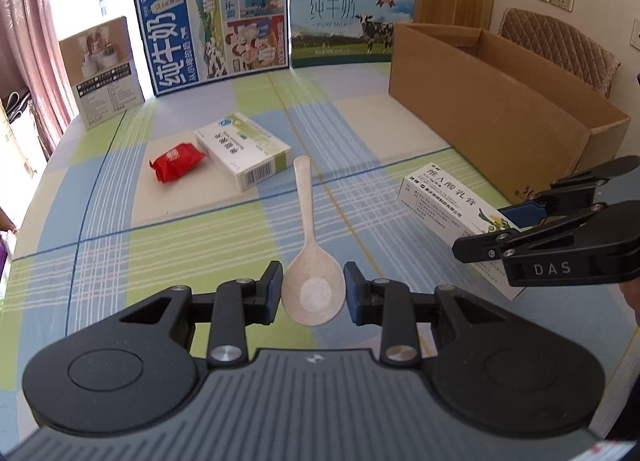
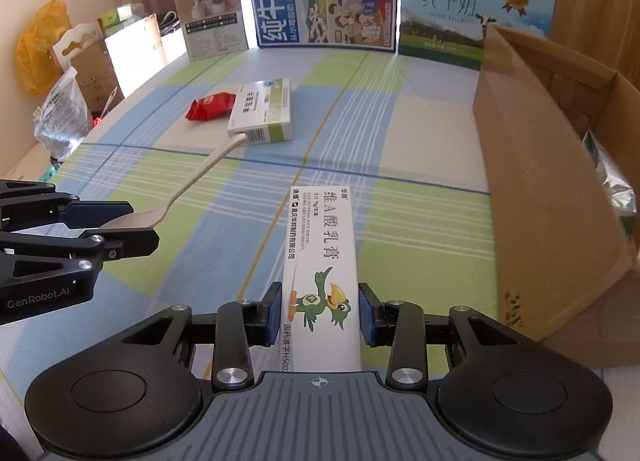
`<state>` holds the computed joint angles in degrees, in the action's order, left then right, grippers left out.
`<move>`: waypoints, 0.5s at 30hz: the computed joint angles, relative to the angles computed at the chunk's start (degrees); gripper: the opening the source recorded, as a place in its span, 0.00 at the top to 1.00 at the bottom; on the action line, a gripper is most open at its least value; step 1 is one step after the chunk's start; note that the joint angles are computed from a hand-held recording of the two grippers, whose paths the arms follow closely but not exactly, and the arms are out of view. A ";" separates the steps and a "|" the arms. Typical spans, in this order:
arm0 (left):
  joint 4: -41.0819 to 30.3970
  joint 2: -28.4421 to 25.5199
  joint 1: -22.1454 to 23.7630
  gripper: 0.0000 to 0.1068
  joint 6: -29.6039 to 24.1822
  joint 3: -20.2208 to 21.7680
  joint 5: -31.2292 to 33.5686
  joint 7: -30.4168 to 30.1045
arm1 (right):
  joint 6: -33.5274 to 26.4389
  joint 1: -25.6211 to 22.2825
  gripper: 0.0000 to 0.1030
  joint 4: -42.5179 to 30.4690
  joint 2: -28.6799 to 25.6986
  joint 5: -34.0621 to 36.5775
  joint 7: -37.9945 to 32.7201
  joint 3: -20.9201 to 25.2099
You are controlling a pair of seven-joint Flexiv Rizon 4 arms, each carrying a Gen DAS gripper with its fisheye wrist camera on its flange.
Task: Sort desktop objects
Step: 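Lift the wooden spoon with the left tool while the right tool lifts the ointment box, then carry the spoon and ointment box over the cardboard box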
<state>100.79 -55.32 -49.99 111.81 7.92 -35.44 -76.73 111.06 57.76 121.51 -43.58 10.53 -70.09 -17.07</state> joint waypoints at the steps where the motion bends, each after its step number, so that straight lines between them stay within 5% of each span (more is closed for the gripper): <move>1: -0.01 0.21 -0.45 0.74 -0.08 0.34 -0.23 0.04 | -0.10 0.57 0.66 0.51 0.61 0.32 -0.05 -0.55; 15: 1.36 3.61 -9.65 0.74 -3.10 7.18 -4.95 -1.47 | 0.06 10.95 0.66 8.54 8.61 5.35 -1.19 -9.85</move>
<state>102.15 -51.72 -59.64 108.71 15.10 -40.39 -78.20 111.12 68.72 130.06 -34.96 15.88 -71.28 -26.92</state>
